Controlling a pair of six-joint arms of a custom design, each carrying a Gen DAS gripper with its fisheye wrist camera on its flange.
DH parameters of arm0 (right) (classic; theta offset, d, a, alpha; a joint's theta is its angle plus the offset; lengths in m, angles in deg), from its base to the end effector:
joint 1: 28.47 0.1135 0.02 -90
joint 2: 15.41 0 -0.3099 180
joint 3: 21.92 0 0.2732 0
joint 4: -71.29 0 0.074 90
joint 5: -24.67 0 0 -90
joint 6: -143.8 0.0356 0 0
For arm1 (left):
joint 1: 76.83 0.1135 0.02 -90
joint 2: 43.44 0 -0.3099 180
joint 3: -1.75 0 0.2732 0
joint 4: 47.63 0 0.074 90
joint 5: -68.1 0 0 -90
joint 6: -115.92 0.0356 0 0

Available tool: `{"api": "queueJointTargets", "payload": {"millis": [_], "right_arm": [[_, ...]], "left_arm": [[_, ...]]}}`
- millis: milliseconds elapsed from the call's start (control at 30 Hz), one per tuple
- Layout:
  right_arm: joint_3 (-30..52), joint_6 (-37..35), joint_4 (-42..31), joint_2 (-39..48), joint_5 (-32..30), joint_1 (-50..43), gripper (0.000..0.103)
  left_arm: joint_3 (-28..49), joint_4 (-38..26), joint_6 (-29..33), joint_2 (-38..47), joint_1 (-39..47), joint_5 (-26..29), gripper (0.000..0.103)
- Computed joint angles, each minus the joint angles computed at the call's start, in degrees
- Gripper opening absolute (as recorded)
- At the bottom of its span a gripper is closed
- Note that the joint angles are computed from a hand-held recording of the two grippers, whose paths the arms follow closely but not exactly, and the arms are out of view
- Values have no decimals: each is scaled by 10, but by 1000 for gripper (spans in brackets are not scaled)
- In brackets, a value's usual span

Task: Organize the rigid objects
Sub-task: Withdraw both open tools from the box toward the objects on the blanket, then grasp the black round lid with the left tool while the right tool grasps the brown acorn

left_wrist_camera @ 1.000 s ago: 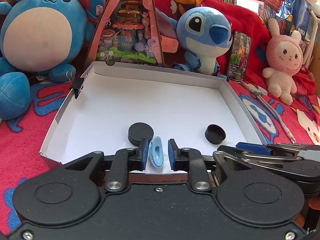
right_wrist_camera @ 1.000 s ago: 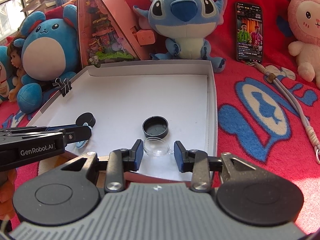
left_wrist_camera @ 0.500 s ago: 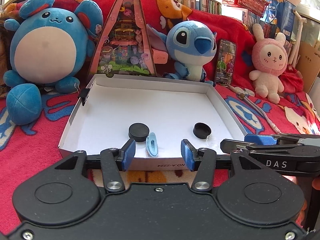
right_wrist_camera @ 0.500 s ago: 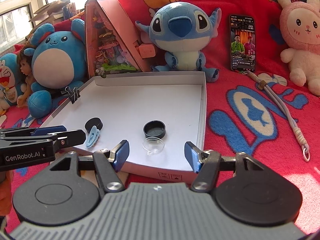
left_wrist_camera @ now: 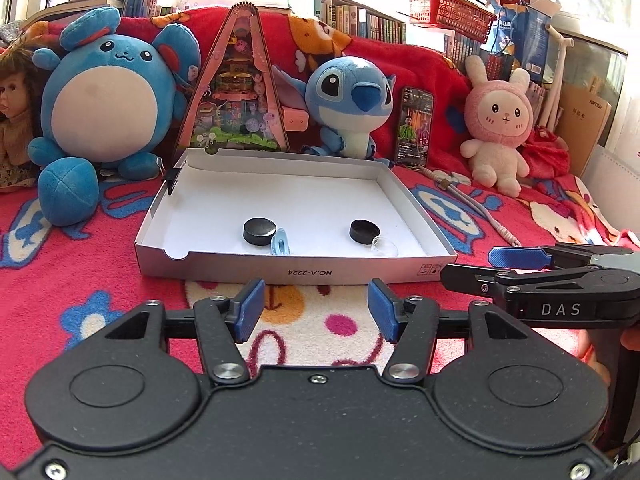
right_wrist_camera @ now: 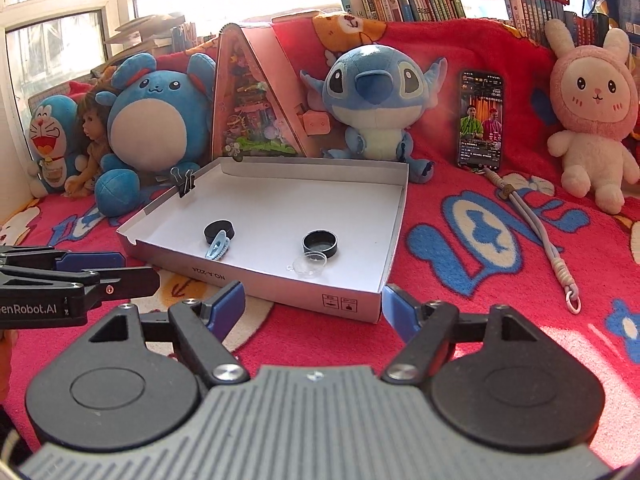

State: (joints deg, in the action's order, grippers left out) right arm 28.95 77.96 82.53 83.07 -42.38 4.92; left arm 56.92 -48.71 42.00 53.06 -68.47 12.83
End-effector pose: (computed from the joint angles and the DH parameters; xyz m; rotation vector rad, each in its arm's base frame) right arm 0.2881 0.1732 0.1549 0.0467 2.1512 0.1400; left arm 0.3358 0.0289 0.1713 0.4456 2.1497 -0.4617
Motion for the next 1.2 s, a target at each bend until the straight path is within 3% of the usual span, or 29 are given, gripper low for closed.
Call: {"api": "queueJointTargets", "payload": {"millis": [467, 1200], "right_arm": [[-77, -3, 29, -44, 68, 83, 88], [-146, 69, -9, -63, 151, 174, 88]], "left_arm": [[-110, 7, 74, -82, 44, 48, 58], [-184, -43, 182, -121, 115, 80, 55]]}}
